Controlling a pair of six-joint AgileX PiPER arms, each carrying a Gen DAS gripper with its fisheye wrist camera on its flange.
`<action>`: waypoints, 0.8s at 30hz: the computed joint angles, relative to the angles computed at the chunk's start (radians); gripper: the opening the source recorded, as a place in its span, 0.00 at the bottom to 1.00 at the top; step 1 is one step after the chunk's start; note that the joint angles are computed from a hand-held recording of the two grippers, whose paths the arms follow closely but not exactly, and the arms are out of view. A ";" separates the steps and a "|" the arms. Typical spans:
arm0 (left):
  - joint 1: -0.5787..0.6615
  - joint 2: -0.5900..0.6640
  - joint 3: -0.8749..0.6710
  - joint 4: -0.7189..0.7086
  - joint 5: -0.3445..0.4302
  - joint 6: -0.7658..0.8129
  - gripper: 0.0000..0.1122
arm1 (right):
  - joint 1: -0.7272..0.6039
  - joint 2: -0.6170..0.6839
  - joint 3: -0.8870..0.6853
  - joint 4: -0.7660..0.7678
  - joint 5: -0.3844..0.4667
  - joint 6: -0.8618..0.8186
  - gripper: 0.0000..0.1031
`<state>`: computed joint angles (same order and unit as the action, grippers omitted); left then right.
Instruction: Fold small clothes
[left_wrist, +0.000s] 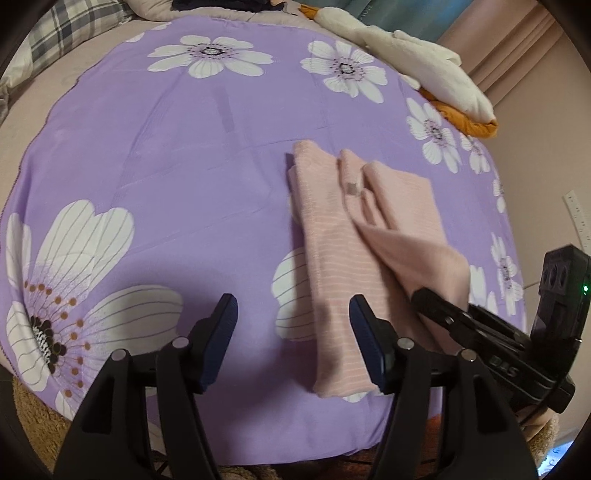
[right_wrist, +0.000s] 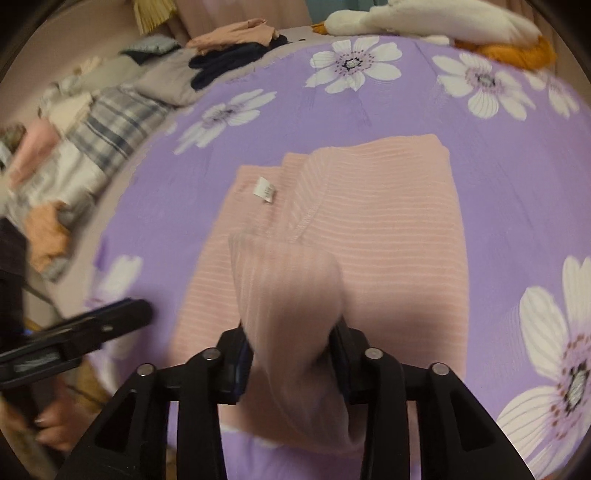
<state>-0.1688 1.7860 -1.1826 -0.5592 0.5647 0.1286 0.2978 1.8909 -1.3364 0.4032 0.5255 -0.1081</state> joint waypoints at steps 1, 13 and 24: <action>0.007 0.003 -0.008 -0.034 0.012 0.033 0.57 | -0.018 -0.023 0.018 0.080 0.010 -0.069 0.41; 0.023 0.162 -0.257 -0.269 0.230 0.235 0.65 | -0.087 -0.151 0.174 0.336 -0.022 -0.286 0.49; -0.038 0.363 -0.535 -0.116 0.339 0.098 0.66 | -0.020 0.007 0.072 0.194 0.031 -0.162 0.46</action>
